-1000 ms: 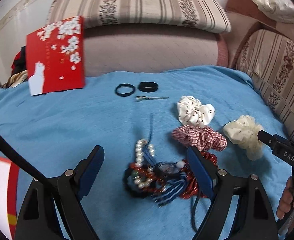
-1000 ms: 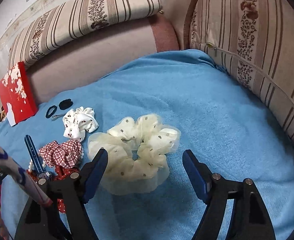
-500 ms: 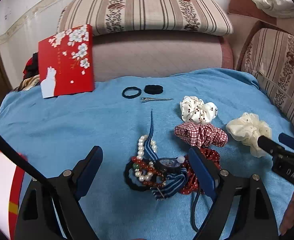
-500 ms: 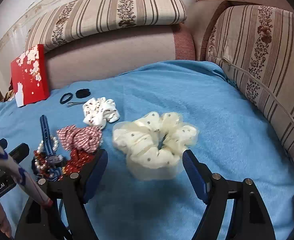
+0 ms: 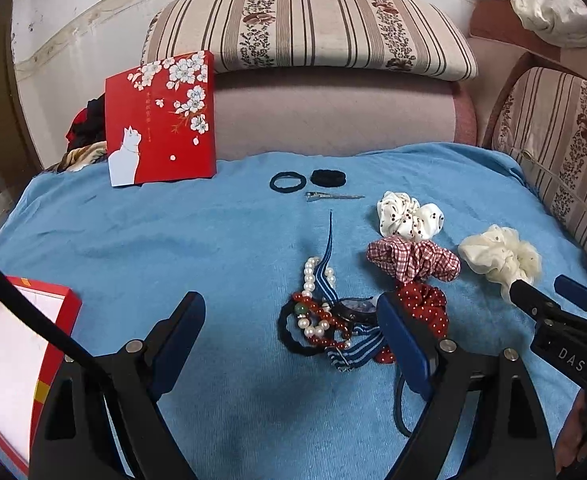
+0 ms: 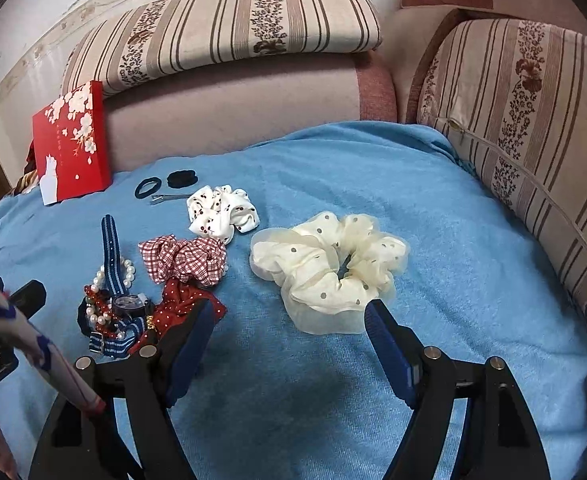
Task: Organize jewelry
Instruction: 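Move both tools toward the scrunchies in the accessory pile, then grasp the cream chiffon scrunchie with the right tool while the left tool grasps the plaid scrunchie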
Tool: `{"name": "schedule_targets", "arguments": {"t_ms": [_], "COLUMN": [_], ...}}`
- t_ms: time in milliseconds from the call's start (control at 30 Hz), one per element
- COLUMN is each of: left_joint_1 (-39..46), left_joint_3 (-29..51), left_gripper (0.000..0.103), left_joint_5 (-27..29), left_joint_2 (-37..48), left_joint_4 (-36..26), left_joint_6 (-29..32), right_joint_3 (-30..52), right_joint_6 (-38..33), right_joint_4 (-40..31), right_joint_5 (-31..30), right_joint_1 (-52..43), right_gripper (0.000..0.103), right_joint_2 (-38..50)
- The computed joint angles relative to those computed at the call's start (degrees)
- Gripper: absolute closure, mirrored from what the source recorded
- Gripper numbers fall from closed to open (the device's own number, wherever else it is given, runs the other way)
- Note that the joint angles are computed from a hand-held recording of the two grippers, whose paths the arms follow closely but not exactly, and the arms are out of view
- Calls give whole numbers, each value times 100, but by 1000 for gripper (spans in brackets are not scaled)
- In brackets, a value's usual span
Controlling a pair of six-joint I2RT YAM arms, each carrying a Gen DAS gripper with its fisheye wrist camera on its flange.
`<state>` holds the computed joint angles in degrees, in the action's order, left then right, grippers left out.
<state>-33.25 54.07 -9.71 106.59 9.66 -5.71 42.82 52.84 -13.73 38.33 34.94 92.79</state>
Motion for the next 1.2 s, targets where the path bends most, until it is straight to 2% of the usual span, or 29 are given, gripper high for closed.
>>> {"name": "schedule_targets", "arguments": {"t_ms": [300,533,633,733,833,967,1133,1167,1200], "left_joint_1": [42,151,103,1,-124,-156,-135,-137,-138], "left_joint_3": [585,1909,2579,3364,4021,4873,5280,5342,5421], "left_gripper": [16,16,16,16,16,16,17,23,36], "left_joint_5": [187,1008,1391,1667,1635,1889,2190,2236,2307], "left_joint_2": [346,965,1370,1926,2444,3134,3517,3569,3629], "left_joint_4": [-493,-1359,-1727,-2181,-2587,-3158,-3484,-3552,-3646], "left_joint_6": [41,-131,-215,-224,-143,-242,-472,-496,-499], "right_joint_3": [-306,-1164,-1502,-1633,-1606,-1485,-1346,-1304,-1286], "right_joint_6": [9,2,-160,-346,-470,-534,-553,-550,-549], "right_joint_4": [22,325,786,1320,1775,2076,2283,2314,2346], "right_joint_5": [-27,-340,-754,-1274,-1662,-1867,-2031,-2101,-2142], "right_joint_1": [-311,-1299,-1732,-2021,-2185,-2247,-2345,-2375,-2388], "right_gripper": [21,21,21,21,21,21,21,21,22], "right_joint_2": [-409,-1373,-1613,-1491,-1101,-537,-117,-38,3]}}
